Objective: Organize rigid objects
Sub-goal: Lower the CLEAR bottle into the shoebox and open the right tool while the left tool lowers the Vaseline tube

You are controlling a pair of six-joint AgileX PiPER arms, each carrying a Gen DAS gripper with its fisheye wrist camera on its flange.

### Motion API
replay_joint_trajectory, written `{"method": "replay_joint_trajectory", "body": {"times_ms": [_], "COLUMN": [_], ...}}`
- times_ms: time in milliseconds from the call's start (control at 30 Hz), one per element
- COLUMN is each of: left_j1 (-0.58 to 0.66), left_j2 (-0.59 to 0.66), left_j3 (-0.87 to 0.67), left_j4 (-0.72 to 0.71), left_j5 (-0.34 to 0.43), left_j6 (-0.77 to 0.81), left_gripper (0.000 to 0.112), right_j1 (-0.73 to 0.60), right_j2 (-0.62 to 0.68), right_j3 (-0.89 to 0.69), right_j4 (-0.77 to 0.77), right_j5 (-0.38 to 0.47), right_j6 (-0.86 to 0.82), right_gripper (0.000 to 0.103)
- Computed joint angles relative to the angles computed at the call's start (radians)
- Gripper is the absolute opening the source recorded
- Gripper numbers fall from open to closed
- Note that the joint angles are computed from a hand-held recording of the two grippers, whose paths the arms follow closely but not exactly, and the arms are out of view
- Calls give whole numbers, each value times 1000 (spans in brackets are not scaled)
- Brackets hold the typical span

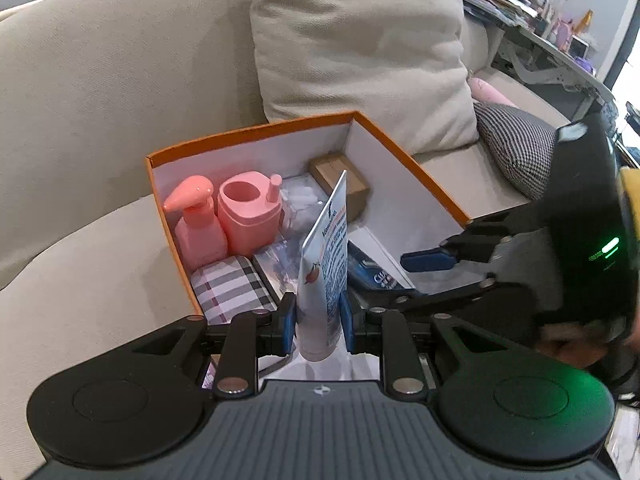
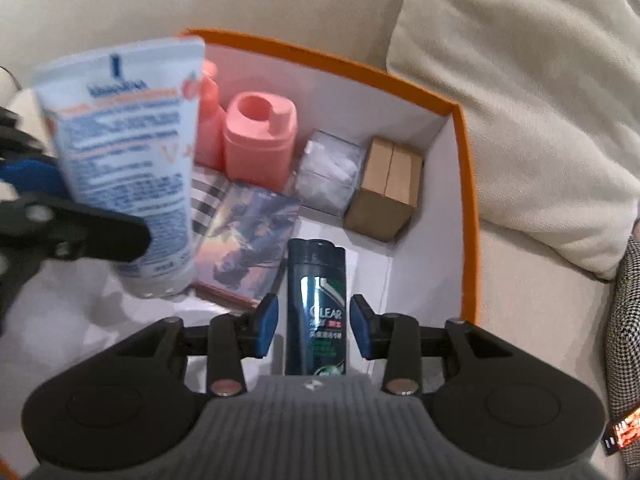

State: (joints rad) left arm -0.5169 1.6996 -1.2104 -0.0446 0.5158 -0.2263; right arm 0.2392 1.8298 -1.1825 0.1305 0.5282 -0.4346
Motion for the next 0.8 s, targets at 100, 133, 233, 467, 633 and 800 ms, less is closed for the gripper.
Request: {"method": "replay_joint_trajectory", "body": {"times_ms": [100, 133, 233, 467, 633, 800], "left_j1": [1, 4, 15, 25, 33, 48], "left_j2": [10, 13, 25, 33, 45, 60], "left_j3": [-3, -3, -6, -1, -14, -27], "left_j4": [-46, -64, -112, -129, -148, -192], "left_j5": [7, 9, 18, 13, 22, 15], "left_j6": [73, 94, 137, 136, 156, 198], "left_gripper": [26, 26, 26, 26, 26, 26], "right_j1": [-54, -70, -97, -64, -9, 2], "right_j2": [-16, -16, -15, 3, 111, 154], "right_j3": [-15, -20, -26, -37, -160, -216], "right_j4": [154, 185, 224, 246, 121, 24], "right_j5": [100, 133, 211, 266, 290, 265], "right_j6": [-122, -150, -185, -201, -32, 75], "right_gripper": [27, 25, 22, 22, 15, 10]}}
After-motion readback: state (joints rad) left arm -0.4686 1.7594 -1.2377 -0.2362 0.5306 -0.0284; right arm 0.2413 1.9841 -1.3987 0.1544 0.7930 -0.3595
